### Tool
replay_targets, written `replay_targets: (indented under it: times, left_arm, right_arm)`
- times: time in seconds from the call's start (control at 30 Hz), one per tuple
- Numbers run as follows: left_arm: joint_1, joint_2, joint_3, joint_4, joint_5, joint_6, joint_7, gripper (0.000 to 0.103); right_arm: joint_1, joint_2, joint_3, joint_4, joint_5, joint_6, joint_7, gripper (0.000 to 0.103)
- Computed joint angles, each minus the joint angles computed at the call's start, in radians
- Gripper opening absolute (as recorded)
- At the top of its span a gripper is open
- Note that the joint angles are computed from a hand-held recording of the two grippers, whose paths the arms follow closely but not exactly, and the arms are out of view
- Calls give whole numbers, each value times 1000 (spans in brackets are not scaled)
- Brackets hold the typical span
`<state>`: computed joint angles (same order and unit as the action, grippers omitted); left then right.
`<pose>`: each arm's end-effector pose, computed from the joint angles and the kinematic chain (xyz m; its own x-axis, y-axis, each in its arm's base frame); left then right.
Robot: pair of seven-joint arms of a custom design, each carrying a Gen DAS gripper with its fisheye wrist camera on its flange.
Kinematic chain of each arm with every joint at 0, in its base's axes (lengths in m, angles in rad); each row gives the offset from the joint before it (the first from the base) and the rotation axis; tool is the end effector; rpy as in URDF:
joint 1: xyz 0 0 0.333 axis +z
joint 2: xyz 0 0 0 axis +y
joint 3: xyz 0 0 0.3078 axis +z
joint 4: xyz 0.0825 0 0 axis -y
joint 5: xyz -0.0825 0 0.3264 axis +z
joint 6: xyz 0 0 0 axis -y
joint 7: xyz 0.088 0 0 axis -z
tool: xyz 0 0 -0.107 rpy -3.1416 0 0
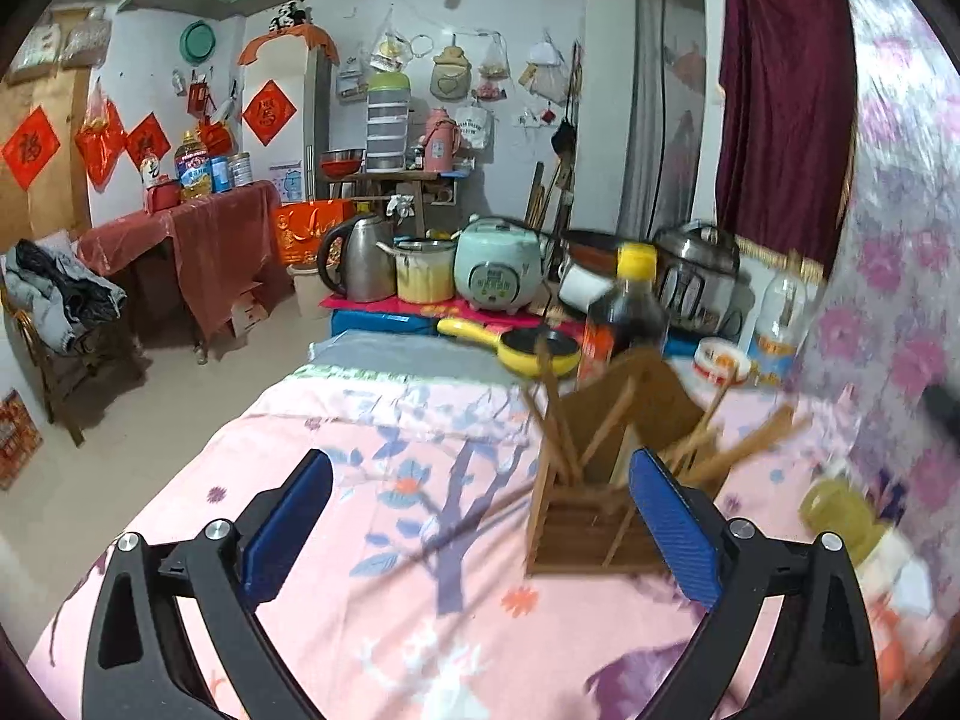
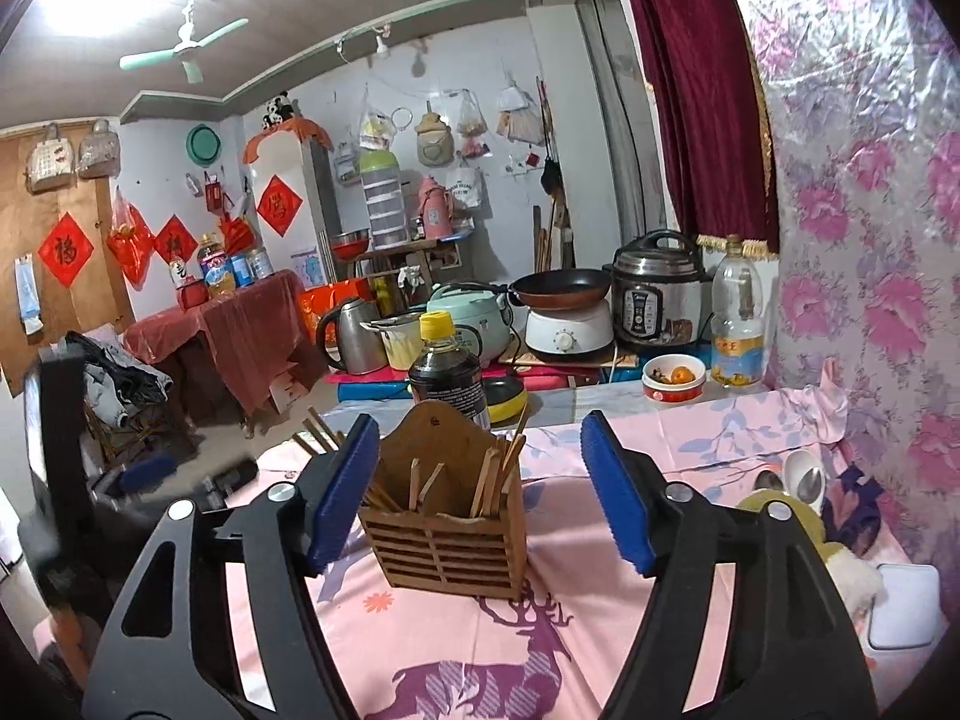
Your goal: Organize utensils
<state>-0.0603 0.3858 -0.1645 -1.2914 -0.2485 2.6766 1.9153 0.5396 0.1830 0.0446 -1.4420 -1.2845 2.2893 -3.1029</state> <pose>0.6524 -0.1132 0.6518 -0.3620 -0.9321 0.0155 -0.4852 0.1742 -0.8568 0.5172 0.3121 0.6715 -0.2961 -0.9367 -0.1869 -0.1918 0.2500 -0.9491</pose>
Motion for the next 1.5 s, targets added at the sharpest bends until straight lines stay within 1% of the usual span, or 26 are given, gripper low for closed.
replay_targets:
  times: [0.03, 0.1, 0.17, 0.2, 0.23, 0.27, 0.33, 0.4, 0.47, 0.53, 0.6, 0.67, 0.73, 0.77, 0.83, 0.9, 0.97, 1.0, 1.07, 1.27, 1.4, 1.5]
  left_arm:
    - [-3, -31, 9, -70, 10, 36, 2, 97]
    - [-7, -61, 21, -143, 34, 61, 6, 97]
    - [-9, -94, 33, -223, 54, 87, -1, 97]
    - [-9, -105, 35, -252, 60, 93, -4, 97]
    - [-6, -112, 35, -270, 62, 92, -3, 97]
    - [-2, -120, 31, -292, 60, 88, 6, 97]
    - [1, -130, 29, -329, 59, 99, 22, 97]
    - [-26, -144, 58, -379, 128, 135, -20, 97]
    - [-23, -147, 58, -395, 141, 140, -25, 97]
    - [0, -151, 34, -408, 98, 145, 10, 97]
    - [21, -159, 9, -435, 35, 188, 56, 97]
    - [19, -162, 6, -453, 13, 228, 69, 97]
    - [-2, -164, 28, -463, 46, 244, 46, 97]
    - [-10, -159, 35, -454, 63, 237, 36, 97]
    - [-26, -160, 51, -457, 103, 241, 13, 97]
    - [-34, -164, 57, -467, 130, 259, 0, 97]
    - [-44, -167, 66, -479, 160, 277, -17, 97]
    - [-46, -167, 66, -480, 167, 278, -21, 97]
    - [-42, -168, 62, -482, 171, 277, -20, 97]
    - [-36, -163, 53, -482, 174, 264, -13, 97]
    - [-44, -147, 55, -471, 193, 229, -2, 97]
    - [-39, -128, 45, -447, 188, 179, 21, 97]
  right_arm:
    - [8, -9, 2, -11, -13, -15, 10, 74]
    - [21, -20, 11, -26, -29, -45, 22, 77]
    - [31, -29, 23, -45, -38, -70, 33, 84]
    - [36, -41, 28, -72, -50, -82, 51, 92]
    - [40, -56, 34, -107, -72, -96, 78, 97]
    - [49, -78, 42, -172, -119, -123, 135, 97]
    - [41, -92, 61, -230, -134, -152, 154, 97]
    - [24, -96, 74, -275, -70, -158, 136, 97]
    - [0, -95, 76, -299, 12, -127, 120, 97]
    - [-9, -76, 77, -278, 52, -142, 95, 97]
    - [5, -47, 81, -241, 64, -213, 49, 97]
    - [19, -25, 79, -219, 59, -235, 15, 97]
    - [18, -13, 72, -211, 84, -192, -19, 97]
    - [19, -7, 69, -206, 95, -175, -31, 97]
    - [29, 13, 63, -188, 111, -173, -49, 97]
    - [56, 32, 53, -181, 68, -211, -28, 97]
    - [85, 60, 46, -154, 46, -282, -20, 97]
    - [86, 64, 42, -148, 55, -282, -32, 97]
    - [76, 66, 40, -140, 101, -247, -79, 97]
    - [67, 60, 28, -144, 170, -215, -96, 97]
    - [51, 58, 25, -153, 217, -184, -89, 97]
    - [38, 65, 22, -158, 255, -160, -90, 97]
